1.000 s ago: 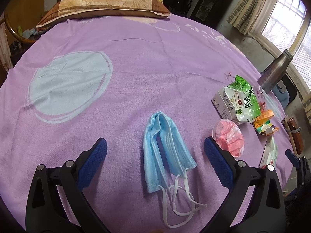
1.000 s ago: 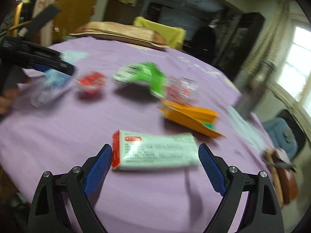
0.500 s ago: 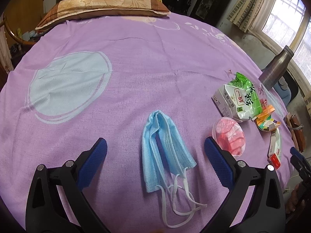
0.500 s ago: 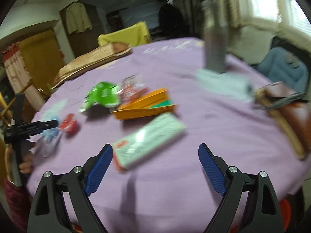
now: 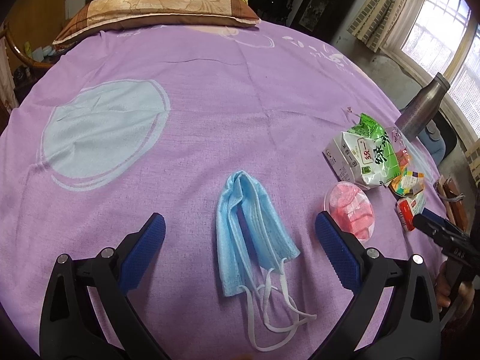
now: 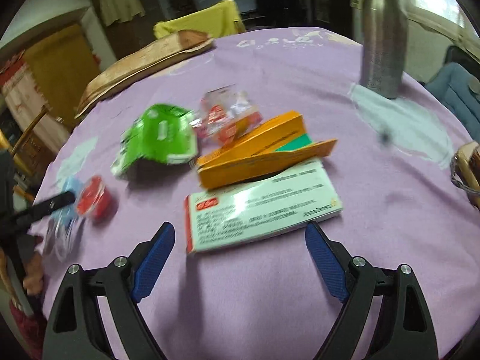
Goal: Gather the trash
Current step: 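Position the left tool over the blue mask and the right tool over the white medicine box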
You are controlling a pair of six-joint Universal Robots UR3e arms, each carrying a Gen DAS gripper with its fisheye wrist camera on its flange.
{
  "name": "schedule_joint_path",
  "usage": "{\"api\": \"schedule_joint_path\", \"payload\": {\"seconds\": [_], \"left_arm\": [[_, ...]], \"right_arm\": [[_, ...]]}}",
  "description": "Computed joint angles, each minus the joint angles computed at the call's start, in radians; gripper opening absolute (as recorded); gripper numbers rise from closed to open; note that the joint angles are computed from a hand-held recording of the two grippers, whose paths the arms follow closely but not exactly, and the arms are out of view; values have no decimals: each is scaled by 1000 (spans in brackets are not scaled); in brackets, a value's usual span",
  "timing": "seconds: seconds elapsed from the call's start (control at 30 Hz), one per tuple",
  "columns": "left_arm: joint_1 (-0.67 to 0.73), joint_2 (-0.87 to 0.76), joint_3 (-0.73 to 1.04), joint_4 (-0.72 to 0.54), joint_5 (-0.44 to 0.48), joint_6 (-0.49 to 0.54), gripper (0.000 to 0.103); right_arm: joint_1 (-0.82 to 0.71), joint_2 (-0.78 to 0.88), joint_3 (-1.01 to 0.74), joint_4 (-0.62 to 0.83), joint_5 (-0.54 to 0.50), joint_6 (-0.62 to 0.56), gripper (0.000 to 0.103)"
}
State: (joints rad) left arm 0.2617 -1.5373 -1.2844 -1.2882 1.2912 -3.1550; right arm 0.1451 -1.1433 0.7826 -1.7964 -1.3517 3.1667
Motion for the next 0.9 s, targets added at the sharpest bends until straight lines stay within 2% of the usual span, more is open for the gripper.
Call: {"api": "schedule_joint_path", "payload": {"seconds": [0.1,0.2,0.23,0.33,0.43,0.47,0.53,0.6,0.67,0.7,0.73,0.8,0.83,0.87,0.9], "left_arm": [[5,7,-8,2,-9,0,96],[13,12,-14,4,-21,0,96],[13,11,-14,4,-21,0,96],[6,4,-5,2,-12,0,96],[4,2,-2,0,-9,-1,96],[8,5,-5,-1,-12,0,96],[12,7,-8,0,-17,1,96],[11,7,-8,0,-16,1,96],[7,3,-3,-1,-9,2,96],[4,1,-1,-2,-7,4,96],[3,1,0,-3,-7,3,96],[4,3,-1,-3,-9,3,96],[7,5,-3,-3,-13,3,96],[8,5,-5,-3,-15,3,96],[10,6,-6,-3,-18,3,96]], "right_arm": [[-42,-24,36,-11,65,22,87],[-84,-81,105,-25,118,-18,87],[-93,-97,115,-28,108,-39,87],[-85,-69,65,-69,-16,-71,87],[-87,48,-110,5,-13,-109,87],[-90,103,-201,81,25,-130,87],[-108,131,-257,167,104,-146,86],[-129,74,-204,257,236,-211,84],[-143,-14,-129,394,366,-344,84],[-138,-32,-116,412,373,-373,84],[-125,-67,-77,382,352,-398,84],[-82,-109,4,212,232,-388,84],[-41,-111,39,93,117,-377,85],[-8,-89,31,41,38,-387,85],[4,-71,15,35,18,-396,85]]}}
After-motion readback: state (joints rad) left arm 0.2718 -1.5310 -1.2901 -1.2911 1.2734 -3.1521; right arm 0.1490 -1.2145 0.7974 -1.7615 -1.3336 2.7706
